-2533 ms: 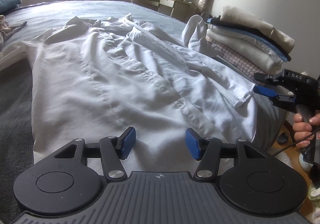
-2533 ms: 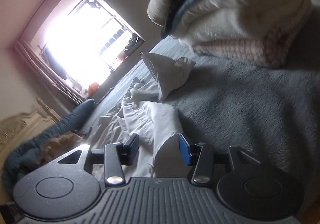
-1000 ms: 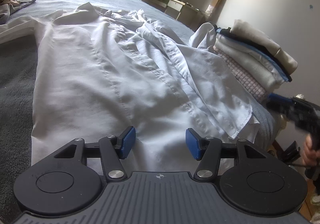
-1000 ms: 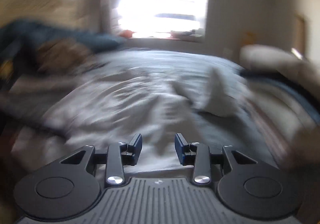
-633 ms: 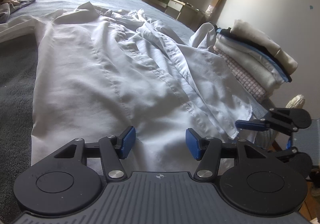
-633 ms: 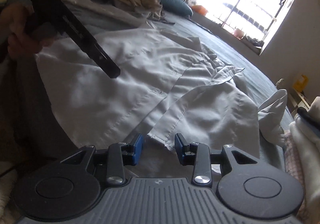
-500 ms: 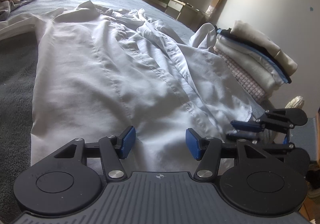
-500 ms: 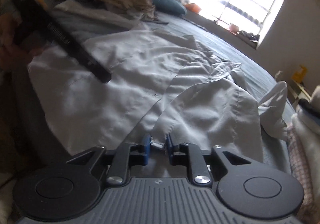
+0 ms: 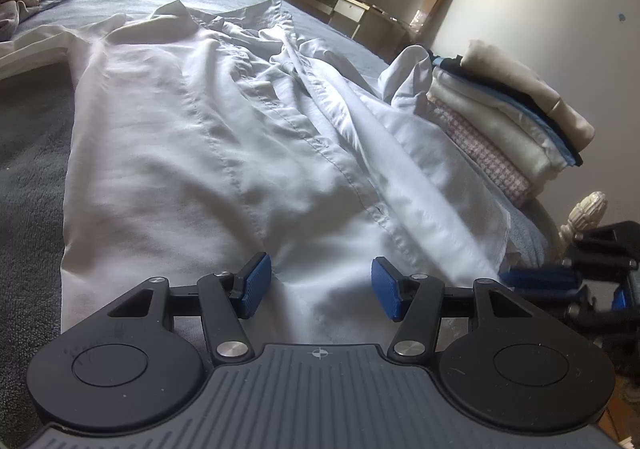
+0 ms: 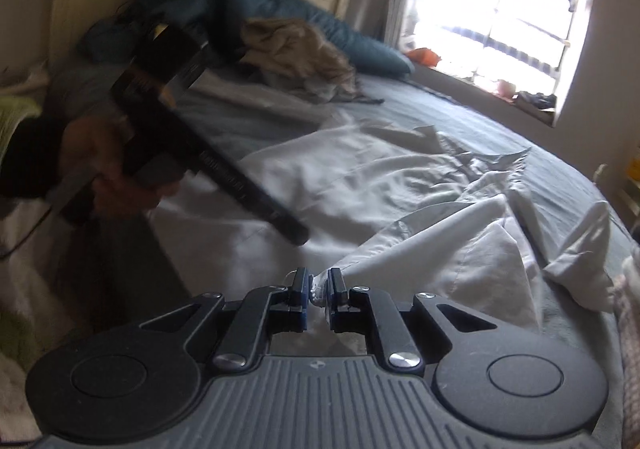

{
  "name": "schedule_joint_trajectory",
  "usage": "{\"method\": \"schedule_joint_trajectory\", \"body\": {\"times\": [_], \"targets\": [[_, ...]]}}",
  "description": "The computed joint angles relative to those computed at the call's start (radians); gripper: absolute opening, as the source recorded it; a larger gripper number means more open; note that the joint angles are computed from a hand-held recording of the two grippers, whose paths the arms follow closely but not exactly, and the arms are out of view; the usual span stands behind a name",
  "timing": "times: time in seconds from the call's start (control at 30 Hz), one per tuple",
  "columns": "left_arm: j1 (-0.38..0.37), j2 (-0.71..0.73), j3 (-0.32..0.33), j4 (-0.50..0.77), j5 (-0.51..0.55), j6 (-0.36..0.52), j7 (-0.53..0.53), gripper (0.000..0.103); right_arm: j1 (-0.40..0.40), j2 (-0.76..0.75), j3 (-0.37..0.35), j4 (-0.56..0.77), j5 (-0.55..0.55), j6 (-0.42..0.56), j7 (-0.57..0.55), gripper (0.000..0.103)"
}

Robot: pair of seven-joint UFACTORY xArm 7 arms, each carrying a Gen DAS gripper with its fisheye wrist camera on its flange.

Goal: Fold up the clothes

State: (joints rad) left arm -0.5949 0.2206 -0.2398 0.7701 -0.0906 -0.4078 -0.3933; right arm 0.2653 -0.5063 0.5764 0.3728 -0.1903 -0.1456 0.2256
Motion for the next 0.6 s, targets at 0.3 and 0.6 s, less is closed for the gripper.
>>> {"method": "schedule_joint_trajectory", "body": {"times": [0.3, 0.6], "targets": [[0.005, 0.001, -0.002, 0.000, 0.010, -0.001, -0.003, 0.056, 0.223, -0.002, -0.179, -0.005, 0.000, 0.088, -0.047, 0.012], [-0.033, -0.017, 0.024, 0.001, -0.049, 0.013, 0.036, 0.056, 0.365, -0.027, -0.276, -0.086, 0.101, 0.103, 0.047, 0.025]]}}
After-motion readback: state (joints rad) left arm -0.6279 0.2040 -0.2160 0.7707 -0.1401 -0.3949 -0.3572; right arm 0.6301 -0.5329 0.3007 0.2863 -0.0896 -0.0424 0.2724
